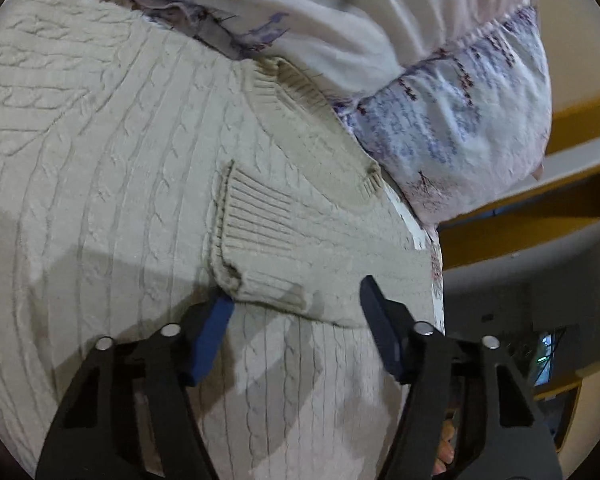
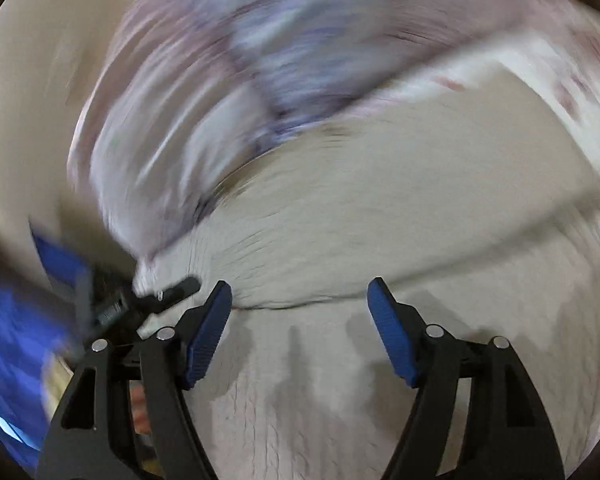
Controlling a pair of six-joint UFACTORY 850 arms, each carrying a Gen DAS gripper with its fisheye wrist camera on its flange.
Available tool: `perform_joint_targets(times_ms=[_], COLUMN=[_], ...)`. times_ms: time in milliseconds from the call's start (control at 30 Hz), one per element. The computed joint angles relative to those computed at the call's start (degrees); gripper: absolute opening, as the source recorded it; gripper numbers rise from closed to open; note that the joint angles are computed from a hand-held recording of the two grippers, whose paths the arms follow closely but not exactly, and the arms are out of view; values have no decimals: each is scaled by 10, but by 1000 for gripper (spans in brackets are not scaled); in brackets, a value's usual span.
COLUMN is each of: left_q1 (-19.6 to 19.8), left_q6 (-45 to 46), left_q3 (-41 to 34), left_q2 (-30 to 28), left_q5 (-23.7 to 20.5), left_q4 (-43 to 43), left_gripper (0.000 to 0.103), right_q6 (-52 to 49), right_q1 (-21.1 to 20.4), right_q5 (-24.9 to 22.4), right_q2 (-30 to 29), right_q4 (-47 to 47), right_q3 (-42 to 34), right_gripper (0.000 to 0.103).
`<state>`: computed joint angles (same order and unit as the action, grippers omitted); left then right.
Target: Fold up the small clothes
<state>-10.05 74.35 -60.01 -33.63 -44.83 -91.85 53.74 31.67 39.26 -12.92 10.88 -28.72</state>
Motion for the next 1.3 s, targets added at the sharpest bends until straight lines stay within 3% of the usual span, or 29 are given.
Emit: perform_joint_targets(times_ms=[100, 133, 167, 300, 433, 500, 533, 567, 600, 700, 867, 900, 933, 967, 1067, 1167, 1300], left_q1=[-3, -3, -7, -11, 0, 7, 9, 11, 12, 9, 6, 8, 12, 17, 42, 74, 135], left_q6=[-8, -6, 2, 46, 160, 161, 149, 131, 123, 112, 137, 138, 142, 150, 194, 218, 230], left_q3=[-15, -21, -30, -45, -22, -25, -29, -34, -35, -35, -30, -27, -22, -14, 16, 43, 66], left_q2=[-13, -17, -21, -17, 20, 16, 11, 4, -1, -11, -11, -8, -3, 4, 31, 59, 76], left_q5=[0, 1, 12, 39, 80, 95, 99, 107, 110, 126, 150, 145, 139, 131, 92, 60, 48], left_q4=[-12, -12, -13, -28, -110, -107, -95, -76, -65, -47, -56, -52, -54, -59, -81, -92, -105], left_gripper=[32, 15, 9, 7, 7, 7, 7, 7, 8, 8, 16, 21, 34, 45, 55, 60, 60], right_q6=[95, 112, 132, 132, 95, 87, 76, 45, 21, -68, -264, -298, -329, -362, -445, -520, -625], right_q1=[-30, -36, -44, -49, -40, -38, -37, -32, -27, 0, 17, 23, 29, 37, 72, 88, 74], right_q5=[56, 65, 89, 124, 117, 108, 99, 79, 68, 53, -18, -27, -31, -32, -11, -6, -79], right_q2=[-3, -4, -8, -23, -25, -36, -42, -47, -49, -51, -46, -41, -37, -31, -13, -12, -72], right_q4=[-4, -1, -1, 61, 122, 135, 143, 171, 194, 289, 432, 463, 492, 523, 588, 591, 542], right_q3=[40, 43, 51, 55, 50, 40, 34, 24, 20, 10, -24, -28, -31, -33, -36, -63, -153], right_gripper=[64, 63, 62, 55, 48, 40, 34, 18, 10, 8, 10, 16, 19, 29, 36, 37, 37])
